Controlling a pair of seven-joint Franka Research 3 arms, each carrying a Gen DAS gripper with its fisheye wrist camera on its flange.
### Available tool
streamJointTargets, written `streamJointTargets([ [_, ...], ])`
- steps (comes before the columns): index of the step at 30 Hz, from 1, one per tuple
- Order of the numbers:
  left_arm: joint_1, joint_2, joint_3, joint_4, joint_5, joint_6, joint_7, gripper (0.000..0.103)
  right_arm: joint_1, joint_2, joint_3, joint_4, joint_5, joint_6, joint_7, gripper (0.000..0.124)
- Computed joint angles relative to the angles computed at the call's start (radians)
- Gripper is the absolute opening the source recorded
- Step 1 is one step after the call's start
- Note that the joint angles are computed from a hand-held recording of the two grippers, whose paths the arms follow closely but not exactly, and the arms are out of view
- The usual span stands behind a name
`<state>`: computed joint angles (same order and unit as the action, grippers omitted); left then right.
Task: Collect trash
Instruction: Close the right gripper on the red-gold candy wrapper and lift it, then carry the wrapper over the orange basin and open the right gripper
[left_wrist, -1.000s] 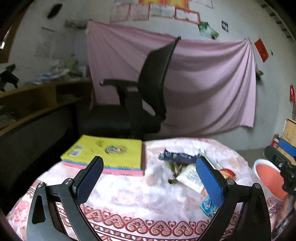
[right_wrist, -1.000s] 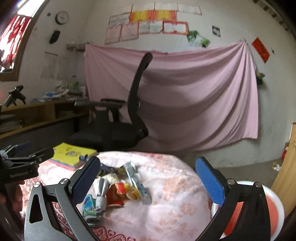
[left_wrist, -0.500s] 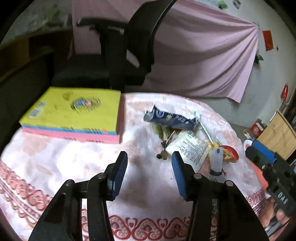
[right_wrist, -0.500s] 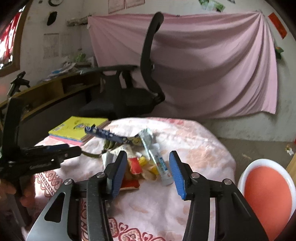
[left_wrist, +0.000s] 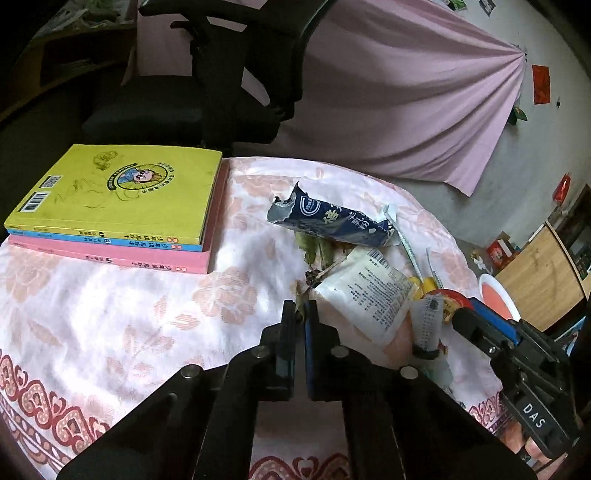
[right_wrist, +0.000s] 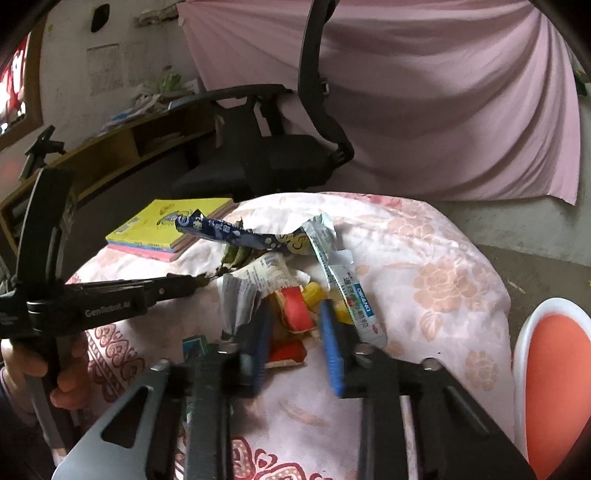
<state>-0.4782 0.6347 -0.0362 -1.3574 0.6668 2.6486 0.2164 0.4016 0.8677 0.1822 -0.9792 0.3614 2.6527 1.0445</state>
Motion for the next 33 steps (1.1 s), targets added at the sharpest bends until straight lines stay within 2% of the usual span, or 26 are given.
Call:
streamJointTargets([
  [5, -0.043, -0.035, 0.037, -0.041, 0.078, -0.002, -0.071, 0.001, -0.027, -0.051, 0.039, -0.094, 0.043, 0.061, -0.058, 0.014],
  [9, -0.094, -0.097, 0.082, -0.117, 0.237, 0.016, -0.229, 0.001, -0.053, -0.102, 0.073, -0.189, 0.094, 0.142, -0.117, 0.014],
  [14, -0.142, -0.143, 0.09, -0.15, 0.432, -0.04, -0.377, 0.001, -0.108, -0.178, 0.163, -0.344, 0.182, 0.339, -0.245, 0.014],
  [16, -0.162, -0.15, 0.085, -0.145, 0.505, -0.085, -0.419, 0.001, -0.148, -0.189, 0.229, -0.382, 0.216, 0.415, -0.31, 0.014],
  [18, -0.191, -0.159, 0.085, -0.142, 0.597, -0.137, -0.472, 0.001, -0.223, -0.192, 0.344, -0.422, 0.251, 0.501, -0.396, 0.014],
  [20, -0.209, -0.163, 0.072, -0.137, 0.664, -0.184, -0.505, 0.001, -0.319, -0.176, 0.487, -0.459, 0.255, 0.59, -0.467, 0.014],
  [23, -0.219, -0.147, 0.043, -0.095, 0.732, -0.236, -0.507, 0.001, -0.493, -0.118, 0.733, -0.523, 0.182, 0.719, -0.52, 0.014],
  [25, -0.222, -0.133, 0.02, -0.062, 0.764, -0.265, -0.495, 0.001, -0.556, -0.09, 0.813, -0.554, 0.127, 0.768, -0.509, 0.014],
  [28, -0.232, -0.096, -0.004, 0.007, 0.795, -0.294, -0.457, 0.001, -0.64, -0.053, 0.906, -0.598, 0.047, 0.84, -0.474, 0.014],
  [31, -0.239, -0.028, -0.007, 0.125, 0.777, -0.272, -0.392, 0.001, -0.678, -0.047, 0.926, -0.623, 0.002, 0.901, -0.429, 0.014],
  [33, -0.242, 0.039, -0.006, 0.233, 0.729, -0.243, -0.322, 0.001, -0.691, -0.058, 0.914, -0.633, -0.007, 0.929, -0.399, 0.014],
])
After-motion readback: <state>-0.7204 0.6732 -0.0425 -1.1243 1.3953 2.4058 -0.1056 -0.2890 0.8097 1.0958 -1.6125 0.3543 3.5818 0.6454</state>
